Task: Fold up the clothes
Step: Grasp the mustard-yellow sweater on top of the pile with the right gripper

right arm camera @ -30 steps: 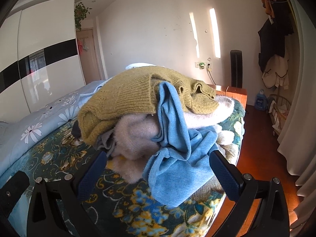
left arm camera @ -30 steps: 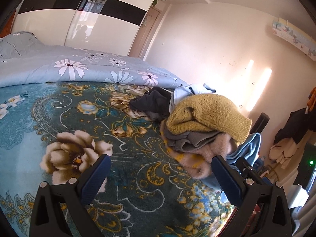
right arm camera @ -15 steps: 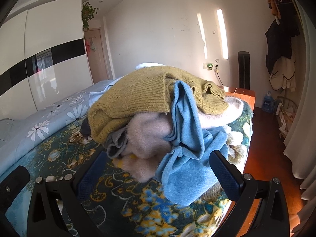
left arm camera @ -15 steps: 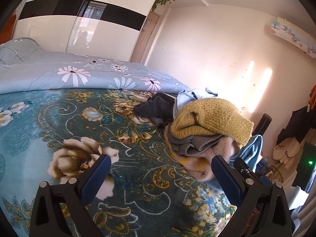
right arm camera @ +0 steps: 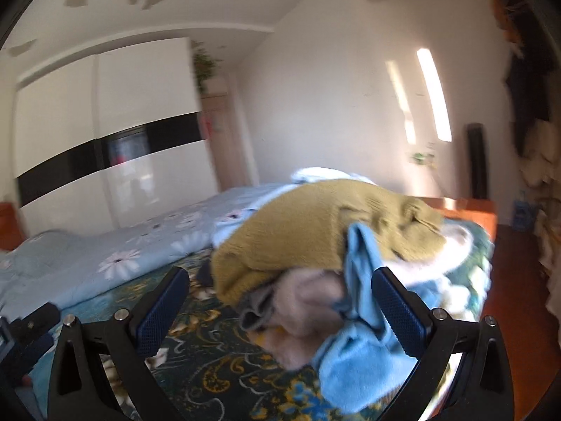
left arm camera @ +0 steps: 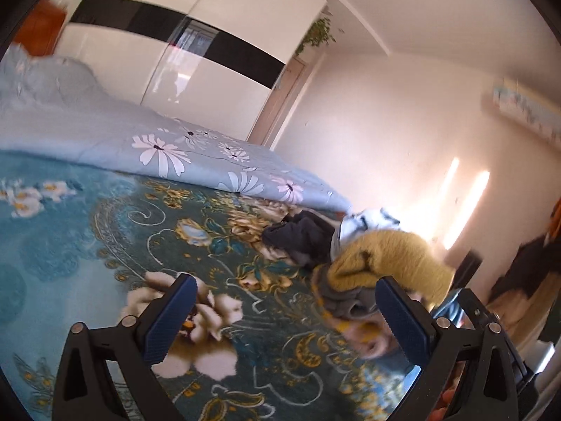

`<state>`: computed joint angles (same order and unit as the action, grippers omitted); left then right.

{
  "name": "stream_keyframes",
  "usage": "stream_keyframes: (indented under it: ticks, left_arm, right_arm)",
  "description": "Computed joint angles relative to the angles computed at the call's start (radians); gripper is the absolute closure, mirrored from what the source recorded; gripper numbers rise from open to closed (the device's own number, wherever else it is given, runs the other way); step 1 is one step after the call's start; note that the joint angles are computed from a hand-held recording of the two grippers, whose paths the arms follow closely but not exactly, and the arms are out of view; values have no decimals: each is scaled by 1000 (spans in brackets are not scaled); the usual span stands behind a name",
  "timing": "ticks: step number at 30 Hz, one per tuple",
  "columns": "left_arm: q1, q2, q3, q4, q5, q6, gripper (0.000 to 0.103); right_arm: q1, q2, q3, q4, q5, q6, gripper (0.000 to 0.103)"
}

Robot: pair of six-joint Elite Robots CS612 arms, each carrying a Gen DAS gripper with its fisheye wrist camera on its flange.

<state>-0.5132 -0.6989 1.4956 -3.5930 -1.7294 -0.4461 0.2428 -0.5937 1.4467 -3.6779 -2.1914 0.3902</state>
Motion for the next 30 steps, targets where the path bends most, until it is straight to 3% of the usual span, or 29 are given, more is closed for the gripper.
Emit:
stream_keyframes:
  ticks: [2,4,8,12,14,16,18,21,23,25,27,29,30]
  left_arm:
    - [4,10,-9,-33,9,-27,0]
    - [4,12,-10,-50,33,-12,0]
    - [-1,-13,3,49,87,65,0]
    - [15,-14,1,70,53,22,0]
    - [16,-14,1,72,73,18,0]
    - [17,-15,2,77,86,27,0]
    - [23,-14,-1,84,63,28,0]
    - [31,-12,-5,91,28,12,0]
    - [34,-15,-3,92,19,11,0]
    - [32,-20,6,70,29,31,0]
    - [32,-25,14,51,36,57,0]
    - [31,-29,18,43,42,79,0]
    - [31,-30,20,42,44,86,0]
  right_arm:
    - [-32,-41,33,52,128,-36,0]
    - [-61,-78,50,129,202,-38,0]
    - [-108,-127,55,271,273,4,0]
    - [-128,-145,45,409,273,62,0]
    - [-137,-151,42,462,289,87,2]
    - [-144,-152,40,492,311,106,9]
    - [-153,-148,29,531,338,138,23]
    - [-173,-145,21,566,408,237,38]
    - [-179,-142,13,573,414,276,44]
    - [-179,-140,-1,593,406,281,57]
    - [-175,-141,-9,598,380,303,81]
    - [-172,-144,-11,579,368,328,95]
    - [-170,-146,-13,573,363,334,95]
